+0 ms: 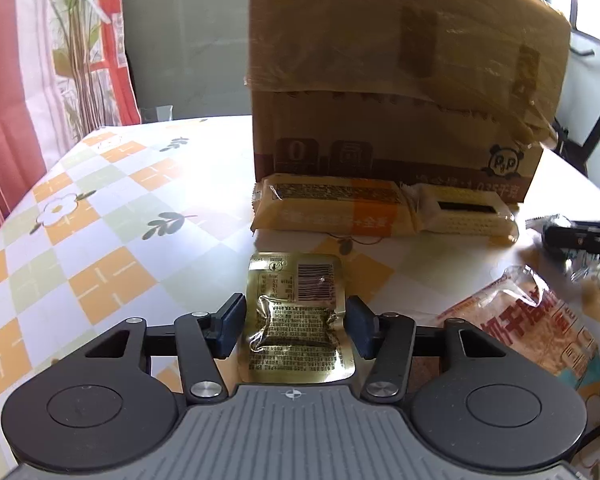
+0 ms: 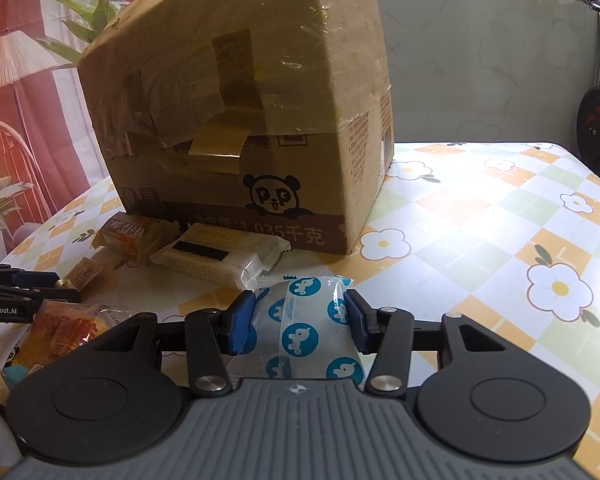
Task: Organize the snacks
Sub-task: 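Grasp the gold foil packet with the left tool, then carry both packets over the box and open both tools to drop them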
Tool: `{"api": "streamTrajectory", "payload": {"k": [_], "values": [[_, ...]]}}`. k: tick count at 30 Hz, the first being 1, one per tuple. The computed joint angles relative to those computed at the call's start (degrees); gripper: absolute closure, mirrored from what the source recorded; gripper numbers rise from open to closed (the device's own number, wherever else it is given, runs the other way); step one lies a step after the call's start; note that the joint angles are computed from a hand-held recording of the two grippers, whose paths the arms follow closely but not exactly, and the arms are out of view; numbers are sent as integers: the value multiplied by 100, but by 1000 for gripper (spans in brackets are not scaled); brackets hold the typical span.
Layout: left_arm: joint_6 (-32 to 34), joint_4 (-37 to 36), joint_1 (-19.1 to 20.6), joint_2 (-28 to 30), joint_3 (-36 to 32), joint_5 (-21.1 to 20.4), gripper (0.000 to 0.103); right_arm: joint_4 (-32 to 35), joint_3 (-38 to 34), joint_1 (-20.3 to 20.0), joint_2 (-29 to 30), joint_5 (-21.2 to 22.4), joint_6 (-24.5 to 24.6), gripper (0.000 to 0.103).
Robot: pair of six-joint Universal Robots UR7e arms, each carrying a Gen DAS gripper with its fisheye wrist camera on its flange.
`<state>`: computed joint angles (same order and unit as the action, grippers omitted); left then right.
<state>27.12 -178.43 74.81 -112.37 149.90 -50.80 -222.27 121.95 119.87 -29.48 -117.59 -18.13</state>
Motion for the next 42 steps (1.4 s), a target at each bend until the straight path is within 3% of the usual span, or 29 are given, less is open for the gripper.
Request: {"api": "streamTrajectory", "payload": {"k": [10, 25, 35, 42], "values": [[-426, -2, 28, -301, 99, -130, 54, 2, -1, -2, -1, 3, -2, 52], [-241, -128, 0, -404, 199, -334, 59, 0, 5, -5, -5, 13, 0, 52], [-147, -217, -186, -528, 238, -293, 59, -11, 4, 18, 0, 1, -27, 53], [-108, -34, -591, -805, 212, -157, 59, 192, -53, 146, -12, -130, -172, 53]]}}
